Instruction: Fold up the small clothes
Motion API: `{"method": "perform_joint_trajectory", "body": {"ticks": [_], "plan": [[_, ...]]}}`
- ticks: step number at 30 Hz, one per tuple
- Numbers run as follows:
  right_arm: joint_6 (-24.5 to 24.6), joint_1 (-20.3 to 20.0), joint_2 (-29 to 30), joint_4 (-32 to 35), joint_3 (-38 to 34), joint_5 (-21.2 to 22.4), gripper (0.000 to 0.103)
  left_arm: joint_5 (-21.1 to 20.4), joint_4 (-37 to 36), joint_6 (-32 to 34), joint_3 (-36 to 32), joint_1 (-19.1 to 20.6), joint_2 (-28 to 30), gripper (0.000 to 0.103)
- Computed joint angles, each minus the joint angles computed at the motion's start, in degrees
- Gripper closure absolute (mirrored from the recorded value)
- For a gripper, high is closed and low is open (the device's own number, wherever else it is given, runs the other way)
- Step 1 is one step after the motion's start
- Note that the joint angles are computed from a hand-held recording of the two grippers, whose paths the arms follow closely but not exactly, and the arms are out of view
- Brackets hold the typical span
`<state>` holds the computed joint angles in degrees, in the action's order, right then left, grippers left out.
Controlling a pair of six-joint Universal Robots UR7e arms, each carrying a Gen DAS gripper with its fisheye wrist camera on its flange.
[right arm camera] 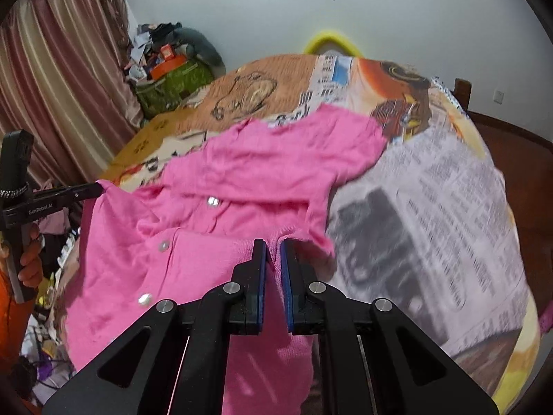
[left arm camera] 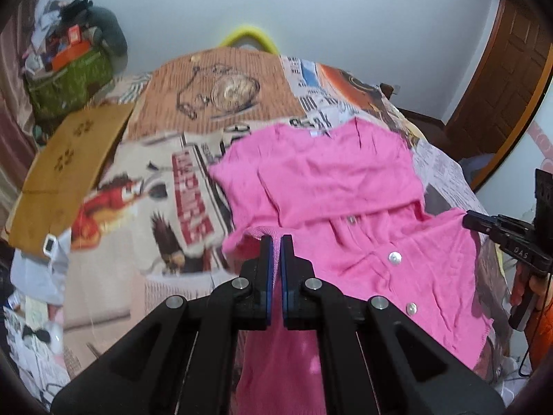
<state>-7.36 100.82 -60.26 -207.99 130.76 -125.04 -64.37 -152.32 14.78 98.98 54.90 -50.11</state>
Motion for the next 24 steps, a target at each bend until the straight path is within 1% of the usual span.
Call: {"method": "perform_joint_trajectory", "body": {"ticks": [4,6,8,11,13,16,18,19,20,21,23,24], "plan": [[-1.4,-0.6,0.0,-0.3,-1.9,-0.8,0.095,2.1,-0.4,0.5,-3.6,0.2,3.4,0.1],[-2.8,-1.0,0.4,-0.5,-3.1,-2.0,0.095,2.9,1.1,-0.2,-6.5,0.9,5.6,0.1],[-3.6,-1.8,0.8,-0.1,-4.0,-2.3,0.095,4.3,1.9,-0.7,-8.9,1.5,7.7,0.1],[-3.6,-3.2,1.1,1.6,-5.3,-1.9,0.095,5.4,3.7,-1.4,-11.2,2.4,9.7,0.1],[-3.4,-4.1,1.4,2.7,-6.0,-2.0,0.094,7.0,4.9,-2.4,-12.4,3.0,10.9,0.1],[-1.8,-5.0,1.1,4.3,-6.1,-1.7,0.094,7.5,6.8,-3.3,-12.7,3.6,10.8,0.091],[-0.6,-5.2,0.4,4.5,-5.3,-1.4,0.085,7.5,7.0,-3.8,-11.7,3.7,9.8,0.075],[0.1,-5.1,0.0,4.7,-4.9,-1.4,0.077,7.4,6.8,-3.8,-11.0,3.8,9.1,0.071],[0.6,-4.9,-0.4,4.7,-4.3,-1.2,0.07,7.3,6.6,-3.8,-10.5,3.8,8.7,0.063],[0.8,-4.7,-0.7,4.2,-3.6,-1.1,0.067,7.0,6.1,-3.9,-9.4,3.9,7.6,0.059],[0.9,-4.0,-1.4,3.9,-2.3,-1.6,0.061,6.9,6.2,-4.4,-8.0,4.0,6.2,0.059],[1.3,-3.7,-1.9,4.3,-1.6,-1.7,0.06,6.8,6.8,-5.0,-6.9,4.1,5.1,0.059]]}}
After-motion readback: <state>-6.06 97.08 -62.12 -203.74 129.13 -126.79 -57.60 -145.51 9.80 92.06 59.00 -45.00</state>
